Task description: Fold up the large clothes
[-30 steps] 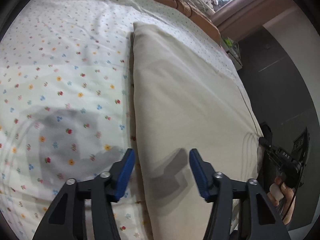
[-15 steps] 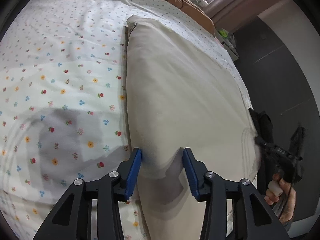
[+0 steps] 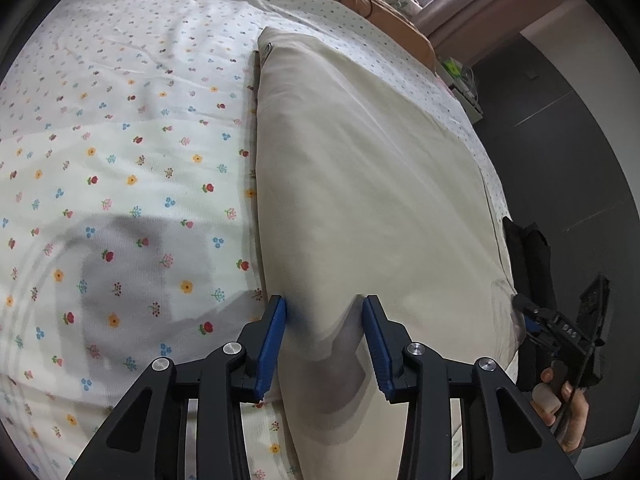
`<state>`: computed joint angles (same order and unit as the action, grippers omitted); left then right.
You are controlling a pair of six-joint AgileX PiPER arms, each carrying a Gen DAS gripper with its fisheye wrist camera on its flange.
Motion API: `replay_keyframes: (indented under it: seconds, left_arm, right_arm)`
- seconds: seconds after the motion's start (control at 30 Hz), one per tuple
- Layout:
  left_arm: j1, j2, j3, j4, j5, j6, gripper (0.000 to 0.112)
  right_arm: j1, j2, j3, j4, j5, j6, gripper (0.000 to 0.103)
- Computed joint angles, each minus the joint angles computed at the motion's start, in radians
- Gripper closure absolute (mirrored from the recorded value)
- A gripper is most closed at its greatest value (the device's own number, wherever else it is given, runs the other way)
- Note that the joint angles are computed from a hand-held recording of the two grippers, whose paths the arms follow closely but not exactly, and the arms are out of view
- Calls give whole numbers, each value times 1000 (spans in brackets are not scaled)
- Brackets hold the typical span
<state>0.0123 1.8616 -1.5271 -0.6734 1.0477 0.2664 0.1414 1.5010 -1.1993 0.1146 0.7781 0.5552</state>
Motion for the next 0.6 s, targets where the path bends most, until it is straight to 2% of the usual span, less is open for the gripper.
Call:
replay_keyframes:
  seconds: [0.03, 0.07, 0.1, 0.23, 0.4, 0.6]
  left_arm:
    - [0, 0, -3, -1, 2, -3, 71]
    - [1, 0, -2, -4, 4, -3, 71]
    - [2, 1, -3, -7, 6, -2, 71]
    - [7, 5, -11, -16, 17, 0, 71]
    - [11, -6, -9, -21, 40, 18, 71]
    - [40, -2, 6, -71, 52, 36, 70]
  right_arm:
    - [0, 9, -2, 7, 2, -11, 51]
    - [3, 16, -4, 7, 3, -16, 61]
    - [10, 15, -2, -8, 1, -15, 86]
    - [0, -34, 20, 22, -19, -57, 94]
    - [42, -105, 78, -54, -23, 7, 95]
    - [-24, -126, 204, 85, -98, -47, 95]
